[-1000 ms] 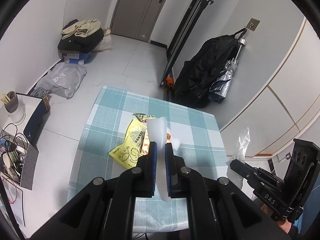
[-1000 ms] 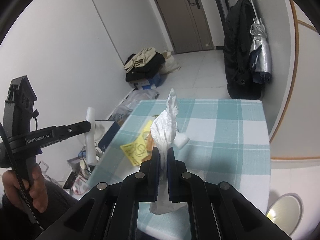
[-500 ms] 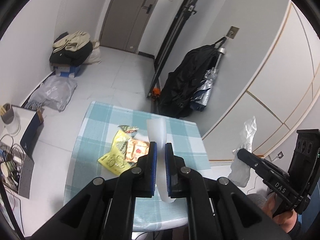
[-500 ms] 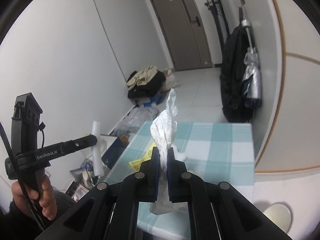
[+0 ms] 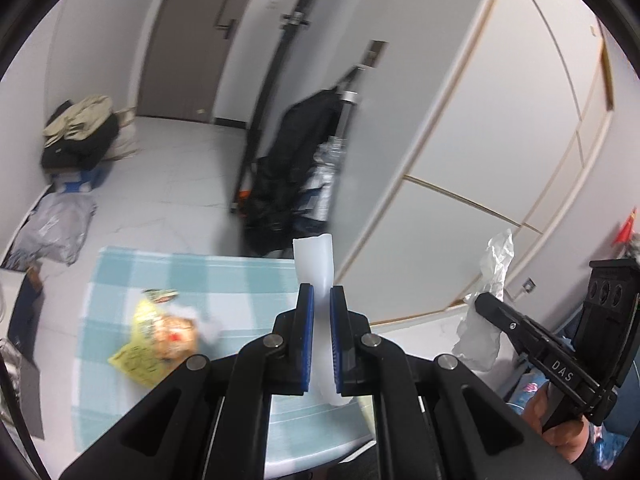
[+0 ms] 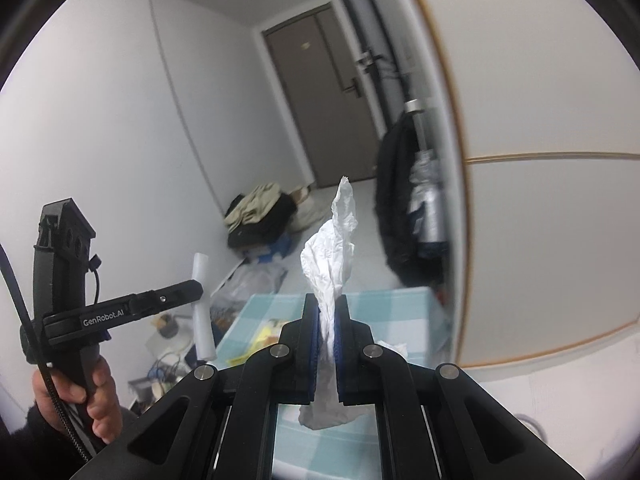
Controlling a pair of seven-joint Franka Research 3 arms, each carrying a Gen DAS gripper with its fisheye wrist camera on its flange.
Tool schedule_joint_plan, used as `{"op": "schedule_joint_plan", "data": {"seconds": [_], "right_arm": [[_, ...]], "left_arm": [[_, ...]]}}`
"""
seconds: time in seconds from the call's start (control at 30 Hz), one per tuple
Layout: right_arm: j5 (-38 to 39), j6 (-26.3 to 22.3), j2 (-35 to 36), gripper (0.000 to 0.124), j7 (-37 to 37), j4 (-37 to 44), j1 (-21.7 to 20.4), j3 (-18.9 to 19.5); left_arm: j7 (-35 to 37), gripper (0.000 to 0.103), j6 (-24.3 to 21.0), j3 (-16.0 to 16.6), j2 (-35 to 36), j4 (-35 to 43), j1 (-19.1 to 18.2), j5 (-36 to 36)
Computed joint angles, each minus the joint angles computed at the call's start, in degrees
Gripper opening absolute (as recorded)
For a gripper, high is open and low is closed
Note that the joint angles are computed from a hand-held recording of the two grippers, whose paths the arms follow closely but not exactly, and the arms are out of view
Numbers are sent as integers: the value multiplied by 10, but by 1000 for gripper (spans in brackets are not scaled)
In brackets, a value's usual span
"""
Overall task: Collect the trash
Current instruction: 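Carry the white bag and foam strip with both tools over the bin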
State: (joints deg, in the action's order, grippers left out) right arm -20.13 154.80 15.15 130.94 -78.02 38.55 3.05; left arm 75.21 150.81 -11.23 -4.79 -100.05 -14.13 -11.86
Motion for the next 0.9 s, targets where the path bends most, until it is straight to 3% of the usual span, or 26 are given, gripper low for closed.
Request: {"op": "schedule_joint_plan", "data": {"seconds": [0.13, 0.47, 0.7, 0.9], "right_arm": [[-39, 29, -61, 6, 54, -87, -16, -15], [-81, 46, -174, 6, 148, -257, -112, 13], [-44, 53, -220, 6, 167, -356, -179, 36], [63, 57, -217, 6, 115, -410, -207, 43]], "left_arm": [[18, 4, -14, -17, 48, 60, -13, -8], [68, 4, -87, -75, 192, 235, -42, -18], [81, 4, -188, -97, 313, 386, -72, -14], [87, 4, -275, -98, 412, 522, -109, 2]]}}
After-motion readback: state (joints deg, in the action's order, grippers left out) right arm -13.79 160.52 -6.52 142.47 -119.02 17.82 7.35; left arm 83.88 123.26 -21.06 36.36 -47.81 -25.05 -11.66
